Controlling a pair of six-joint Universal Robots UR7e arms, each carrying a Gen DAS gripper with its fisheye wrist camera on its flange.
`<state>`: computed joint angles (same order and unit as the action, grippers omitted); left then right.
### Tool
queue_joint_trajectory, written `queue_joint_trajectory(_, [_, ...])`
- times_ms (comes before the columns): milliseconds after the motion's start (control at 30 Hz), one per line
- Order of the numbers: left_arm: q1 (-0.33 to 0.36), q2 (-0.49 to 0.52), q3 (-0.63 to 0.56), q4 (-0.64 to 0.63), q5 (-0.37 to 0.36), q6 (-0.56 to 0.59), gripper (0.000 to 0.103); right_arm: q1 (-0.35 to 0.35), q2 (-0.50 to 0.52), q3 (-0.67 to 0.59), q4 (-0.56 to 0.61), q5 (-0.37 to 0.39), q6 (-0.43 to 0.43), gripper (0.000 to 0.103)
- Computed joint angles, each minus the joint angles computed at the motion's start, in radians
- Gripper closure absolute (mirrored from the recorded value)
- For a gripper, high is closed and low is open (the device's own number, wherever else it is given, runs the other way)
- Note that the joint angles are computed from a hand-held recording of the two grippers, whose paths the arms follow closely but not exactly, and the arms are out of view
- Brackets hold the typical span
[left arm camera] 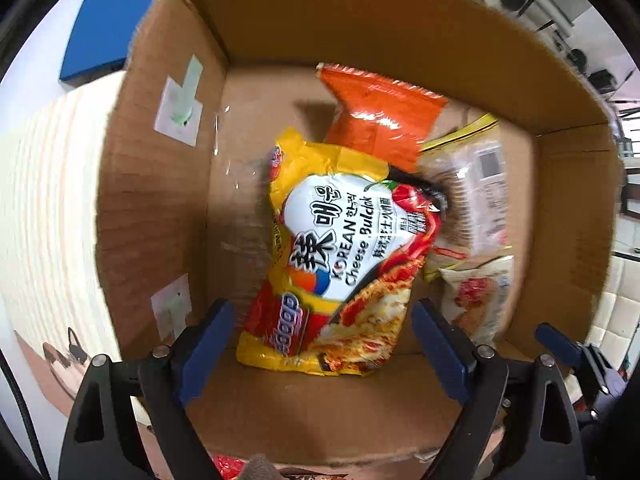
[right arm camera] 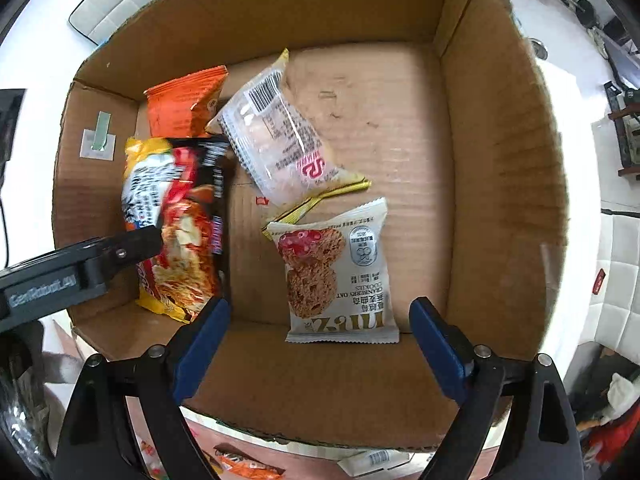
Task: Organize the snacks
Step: 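Lower both packets into the cardboard box and open both tools, then grasp the yellow chip bag with the left tool while the right tool grasps the orange bag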
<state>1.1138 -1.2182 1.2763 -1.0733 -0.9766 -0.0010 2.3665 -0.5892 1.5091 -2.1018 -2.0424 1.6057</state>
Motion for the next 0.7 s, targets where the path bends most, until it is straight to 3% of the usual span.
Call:
queue_joint_trajectory(267, [-0.035,-0.121,-0.003,-0.024,-0.041,0.112,0.011,0.078,0.014,-0.091,0.12,-0.062,0.092,0.009])
queue_joint_trajectory(467, [-0.041,-0.213,-0.032,-0.094,-0.04,0.249,0.011,0.173,0.096,-0.224,0.191,-0.087,0.162,0.009])
queue_joint_trajectory(567, [0.0,-0.245,-0.073,-0.034,-0.047,0.276,0.011,0.213,0.17,-0.296,0.179,-0.031,0.132,0.009])
queue_joint_trajectory(700, [0.083,-0.273,-0.152,0.093,0.004,0.268,0.011,0.238,0.304,-0.408,0.146,0.109,0.013,0.009])
